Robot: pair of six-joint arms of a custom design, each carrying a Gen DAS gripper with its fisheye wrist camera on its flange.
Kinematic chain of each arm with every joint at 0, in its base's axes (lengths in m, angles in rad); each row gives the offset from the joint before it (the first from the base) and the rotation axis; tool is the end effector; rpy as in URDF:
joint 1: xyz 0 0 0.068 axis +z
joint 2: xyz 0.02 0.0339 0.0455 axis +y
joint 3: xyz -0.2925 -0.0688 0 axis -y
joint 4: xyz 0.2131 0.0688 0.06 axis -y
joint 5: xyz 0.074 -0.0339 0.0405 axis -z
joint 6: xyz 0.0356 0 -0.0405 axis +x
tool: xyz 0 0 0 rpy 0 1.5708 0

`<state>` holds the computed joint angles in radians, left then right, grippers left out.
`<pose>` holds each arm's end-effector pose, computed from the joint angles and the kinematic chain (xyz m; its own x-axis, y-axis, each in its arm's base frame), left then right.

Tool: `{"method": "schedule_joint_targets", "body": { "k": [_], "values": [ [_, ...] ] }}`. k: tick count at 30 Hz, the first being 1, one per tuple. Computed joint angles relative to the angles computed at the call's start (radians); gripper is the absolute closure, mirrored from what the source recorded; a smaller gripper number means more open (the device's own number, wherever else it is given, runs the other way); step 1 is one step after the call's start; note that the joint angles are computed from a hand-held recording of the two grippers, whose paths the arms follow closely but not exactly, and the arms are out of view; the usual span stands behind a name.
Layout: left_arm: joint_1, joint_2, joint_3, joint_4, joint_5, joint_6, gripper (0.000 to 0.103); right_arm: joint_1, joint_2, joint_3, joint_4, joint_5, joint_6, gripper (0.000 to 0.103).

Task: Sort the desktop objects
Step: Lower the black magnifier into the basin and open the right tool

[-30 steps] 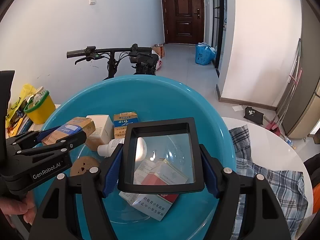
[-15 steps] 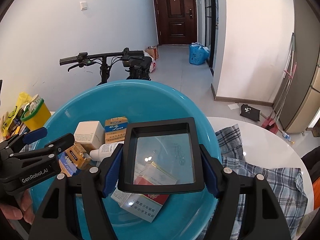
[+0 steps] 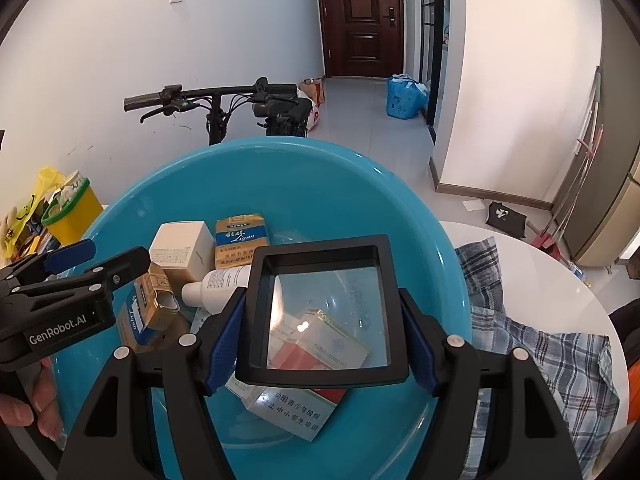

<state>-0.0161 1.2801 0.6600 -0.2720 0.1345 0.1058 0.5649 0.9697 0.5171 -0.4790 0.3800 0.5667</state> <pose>0.2130 -0.0082 0.2337 -0.7634 0.1170 -0.6353 0.1818 0.9826 -0.0375 0.1222 0.0618 0.2296 -0.7385 0.1222 -0.6631 0.1022 0.9924 0.0691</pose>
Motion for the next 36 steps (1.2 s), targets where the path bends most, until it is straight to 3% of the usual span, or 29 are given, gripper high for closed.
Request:
{"method": "schedule_joint_targets", "body": {
  "k": [12,15,36],
  "values": [
    [0.022,0.002,0.000,0.005,0.017,0.007,0.019,0.043,0.077,0.017,-0.018,-0.002,0.002,0.034],
    [0.026,0.001,0.000,0.008,0.018,0.004,0.019,0.049,0.066,0.017,-0.020,0.001,0.009,0.030],
    [0.017,0.000,0.000,0.004,0.021,0.004,0.019,-0.010,0.027,0.011,-0.027,-0.025,-0.012,0.030]
  ]
}}
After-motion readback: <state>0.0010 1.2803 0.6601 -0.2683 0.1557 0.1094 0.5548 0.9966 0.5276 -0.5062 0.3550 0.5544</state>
